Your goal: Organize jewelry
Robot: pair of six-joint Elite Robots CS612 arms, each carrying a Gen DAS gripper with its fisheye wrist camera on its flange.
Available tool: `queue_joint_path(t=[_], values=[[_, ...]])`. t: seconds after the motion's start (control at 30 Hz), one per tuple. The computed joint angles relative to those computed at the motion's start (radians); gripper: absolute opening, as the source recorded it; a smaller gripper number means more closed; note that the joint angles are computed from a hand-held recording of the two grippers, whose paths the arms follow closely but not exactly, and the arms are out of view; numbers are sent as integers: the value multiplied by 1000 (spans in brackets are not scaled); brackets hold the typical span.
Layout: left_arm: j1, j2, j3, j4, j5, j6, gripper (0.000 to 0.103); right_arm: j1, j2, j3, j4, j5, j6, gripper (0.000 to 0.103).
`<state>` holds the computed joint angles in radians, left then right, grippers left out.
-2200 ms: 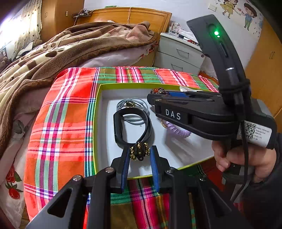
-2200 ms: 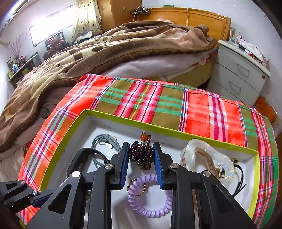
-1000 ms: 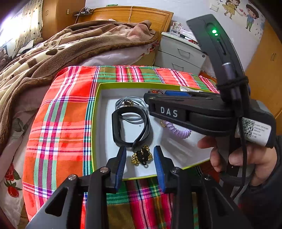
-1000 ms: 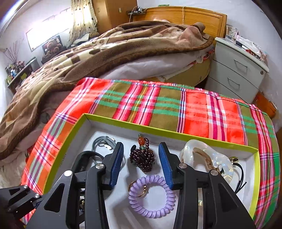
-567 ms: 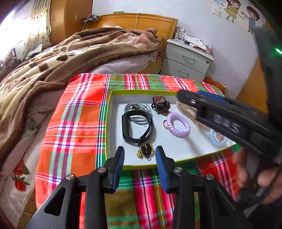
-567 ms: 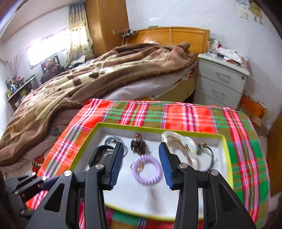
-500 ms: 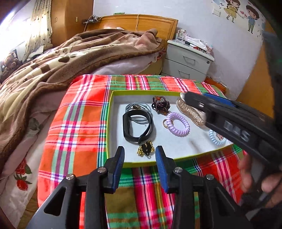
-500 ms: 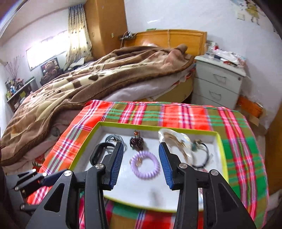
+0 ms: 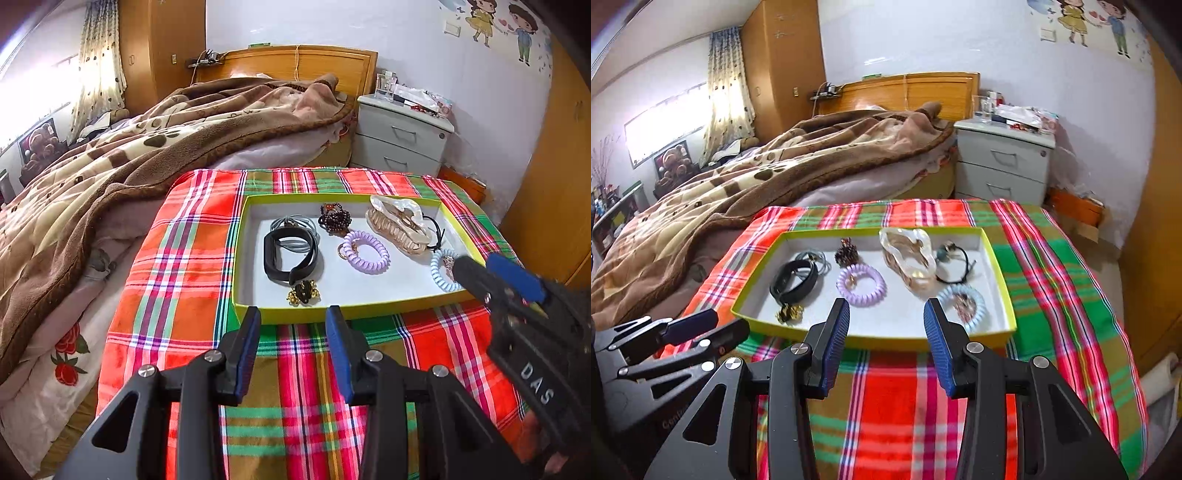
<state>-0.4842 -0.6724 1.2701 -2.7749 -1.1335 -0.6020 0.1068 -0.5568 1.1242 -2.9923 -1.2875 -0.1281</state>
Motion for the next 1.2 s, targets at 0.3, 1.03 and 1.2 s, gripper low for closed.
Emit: queue_joint_path(t=[0.3, 1.03, 1.2], values=[[-5, -3, 6, -1, -3, -3, 38, -5, -17, 38, -20, 2, 8, 43], [-5, -6, 10, 11, 2, -30, 38, 0, -29, 68, -28, -2, -8, 43], [-5, -7, 11, 11, 3, -36, 38, 0, -30, 70, -28, -2, -7, 43]])
